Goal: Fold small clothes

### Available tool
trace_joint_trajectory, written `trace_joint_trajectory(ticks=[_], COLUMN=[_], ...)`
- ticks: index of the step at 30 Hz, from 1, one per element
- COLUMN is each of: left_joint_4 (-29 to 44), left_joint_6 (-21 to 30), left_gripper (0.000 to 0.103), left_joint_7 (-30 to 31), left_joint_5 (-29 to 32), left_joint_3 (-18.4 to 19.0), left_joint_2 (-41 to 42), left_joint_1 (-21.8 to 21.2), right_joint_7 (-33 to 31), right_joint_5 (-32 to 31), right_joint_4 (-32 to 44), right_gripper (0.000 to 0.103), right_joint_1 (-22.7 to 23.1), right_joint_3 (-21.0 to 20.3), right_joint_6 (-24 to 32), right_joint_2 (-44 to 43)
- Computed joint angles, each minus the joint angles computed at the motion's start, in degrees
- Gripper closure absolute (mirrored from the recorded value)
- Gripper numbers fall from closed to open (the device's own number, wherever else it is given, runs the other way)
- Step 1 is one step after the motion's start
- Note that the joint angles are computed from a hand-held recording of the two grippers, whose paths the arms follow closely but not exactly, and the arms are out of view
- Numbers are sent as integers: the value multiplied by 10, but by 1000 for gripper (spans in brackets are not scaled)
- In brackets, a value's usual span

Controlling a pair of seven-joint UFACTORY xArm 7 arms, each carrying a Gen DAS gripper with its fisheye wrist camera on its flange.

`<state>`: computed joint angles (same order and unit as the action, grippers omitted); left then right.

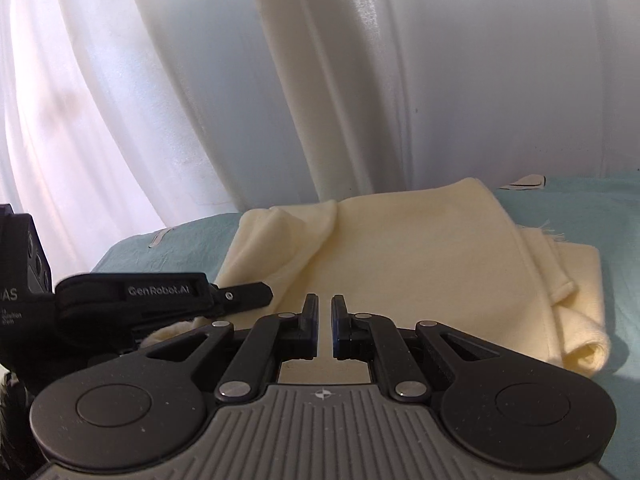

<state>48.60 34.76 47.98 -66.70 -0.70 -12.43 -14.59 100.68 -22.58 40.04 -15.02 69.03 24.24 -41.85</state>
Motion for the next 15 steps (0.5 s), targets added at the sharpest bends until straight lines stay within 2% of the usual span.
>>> trace_joint_trajectory(ticks=[2,3,4,5,6,8,10,12,15], left_joint_4=[-9,-17,-22,-21,-18,-20,-33,-48,-59], left_joint_6=[-13,-20,-11,14,51,118,137,125,42], left_gripper=[81,79,68,56,54,53,53,50,49], left_joint_7=[2,27,46,54,52,51,51,55,21], left_joint_5=[2,-18,-23,-18,-6,0,-1,-13,4], left_joint_3=[-9,-8,-5,3,13,34,48,58,45], left_joint_2=[3,-1,-9,-13,-19,-38,-68,-91,-96], left_joint_1=[-6,-12,-14,-11,-6,7,24,38,56], right_joint_7=[3,3,5,6,7,8,8,1,-22], right_joint_5=[5,5,4,2,0,-6,-16,-25,-32], right_joint_4=[-6,-7,-7,-8,-8,-8,-8,4,26], right_gripper=[97,97,97,97,97,97,96,96,97], right_joint_1=[12,16,18,20,21,22,16,0,-50], right_joint_3=[-8,-11,-12,-15,-17,-23,-23,-16,20], right_joint_6=[4,7,8,6,5,-3,-24,-58,-109], right_joint_2=[0,3,4,5,7,9,14,29,62])
